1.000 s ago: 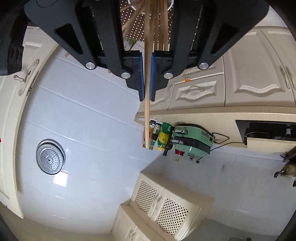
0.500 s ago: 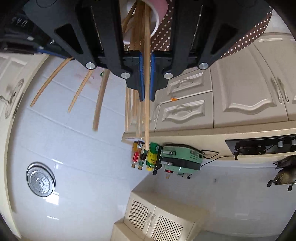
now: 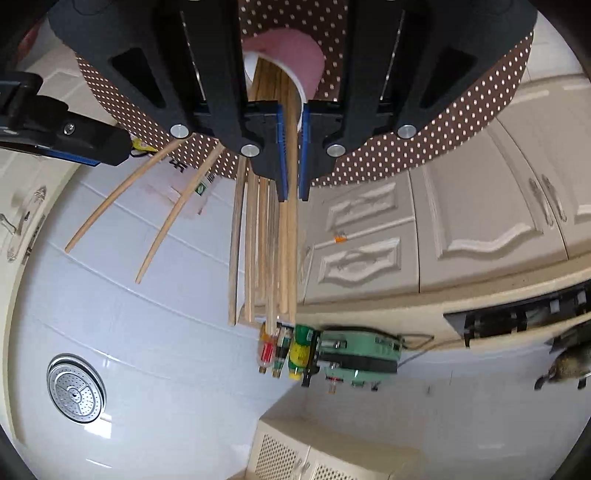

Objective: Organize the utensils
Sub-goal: 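Open both tools to release the chopsticks and withdraw from the cup, then lower both open tools to the last chopsticks and grasp one each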

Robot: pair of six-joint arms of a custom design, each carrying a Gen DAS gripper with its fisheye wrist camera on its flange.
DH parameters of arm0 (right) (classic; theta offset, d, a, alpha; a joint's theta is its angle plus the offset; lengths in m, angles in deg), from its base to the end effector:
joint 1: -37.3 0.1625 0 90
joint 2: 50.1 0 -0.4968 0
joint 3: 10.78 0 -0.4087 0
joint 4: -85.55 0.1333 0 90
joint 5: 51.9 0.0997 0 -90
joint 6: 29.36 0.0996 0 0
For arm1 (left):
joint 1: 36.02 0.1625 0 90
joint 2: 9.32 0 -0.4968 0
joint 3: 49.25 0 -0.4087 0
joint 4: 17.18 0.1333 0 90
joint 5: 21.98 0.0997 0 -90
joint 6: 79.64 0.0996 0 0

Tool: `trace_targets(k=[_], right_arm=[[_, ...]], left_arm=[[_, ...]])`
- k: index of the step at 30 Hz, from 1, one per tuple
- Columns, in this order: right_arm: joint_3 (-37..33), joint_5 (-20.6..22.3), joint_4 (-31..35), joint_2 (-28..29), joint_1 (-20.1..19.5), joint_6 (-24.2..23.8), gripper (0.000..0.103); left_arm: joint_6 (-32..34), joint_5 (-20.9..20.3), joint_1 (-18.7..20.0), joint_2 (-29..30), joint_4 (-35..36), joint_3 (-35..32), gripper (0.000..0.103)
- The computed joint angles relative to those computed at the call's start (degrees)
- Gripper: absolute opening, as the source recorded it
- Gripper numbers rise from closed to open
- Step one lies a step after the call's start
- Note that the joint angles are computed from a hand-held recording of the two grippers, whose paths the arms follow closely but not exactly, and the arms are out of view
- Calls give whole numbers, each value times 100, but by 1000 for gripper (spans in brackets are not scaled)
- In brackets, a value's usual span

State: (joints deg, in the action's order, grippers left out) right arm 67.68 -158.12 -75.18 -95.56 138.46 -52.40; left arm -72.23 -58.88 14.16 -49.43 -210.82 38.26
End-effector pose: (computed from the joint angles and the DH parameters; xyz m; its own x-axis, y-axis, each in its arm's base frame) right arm 0.2639 -0.7925 0.2794 -0.8374 -0.3204 0.4428 -0.5225 0.7069 -0.4767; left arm -0.3242 -0.7214 0.2314 -0.8336 -0.0700 -0.5479 0.4673 0.4395 -0.7671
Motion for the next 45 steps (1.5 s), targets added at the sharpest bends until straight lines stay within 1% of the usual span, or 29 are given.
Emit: trace_targets(k=[3, 6, 8, 9, 10, 11, 12, 13, 14, 15, 16, 18, 22, 27, 32, 35, 38, 45], right_arm=[[38, -151, 123, -68, 41, 87, 70], [65, -284, 285, -139, 89, 220, 74], [97, -369, 367, -199, 131, 291, 79], [131, -410, 364, -238, 152, 305, 83], [164, -478, 354, -274, 177, 334, 87], [187, -526, 363, -301, 193, 369, 88], [208, -561, 411, -338, 210, 417, 90], [228, -586, 443, -368, 222, 447, 91], [260, -643, 468, -411, 246, 480, 92], [296, -686, 476, -452, 269, 500, 93], [319, -697, 498, -484, 284, 511, 94], [369, -699, 575, -561, 316, 515, 94], [539, -754, 608, -741, 406, 534, 95], [801, -780, 571, -949, 511, 626, 95], [1111, -915, 610, -1166, 584, 771, 95], [1284, -997, 596, -1257, 600, 878, 95], [1459, -1169, 662, -1314, 604, 1027, 95], [1797, -1517, 942, -1342, 575, 1389, 95]], left_arm=[[-212, 52, -42, -127, 388, 82, 7], [-413, 305, -135, -241, 725, 151, 7], [-617, 415, -205, -373, 1085, 241, 7], [-665, 443, -233, -424, 1184, 281, 7], [-741, 505, -274, -492, 1346, 331, 8], [-854, 594, -314, -554, 1542, 365, 11], [-969, 682, -347, -604, 1697, 395, 23], [-1201, 880, -404, -665, 1949, 429, 46], [-1284, 1025, -443, -691, 2010, 452, 59], [-1188, 1167, -506, -719, 1831, 518, 64], [-1162, 1286, -558, -764, 1842, 562, 64], [-1453, 1375, -619, -906, 2322, 611, 64], [-1733, 1518, -806, -1134, 2640, 809, 65], [-2245, 1546, -1024, -1378, 3174, 1031, 67], [-2877, 1437, -1215, -1645, 3915, 1281, 69], [-3191, 1361, -1297, -1787, 4243, 1479, 69], [-3593, 1239, -1329, -1942, 4666, 1640, 69], [-4221, 934, -1330, -2228, 5318, 1993, 69]])
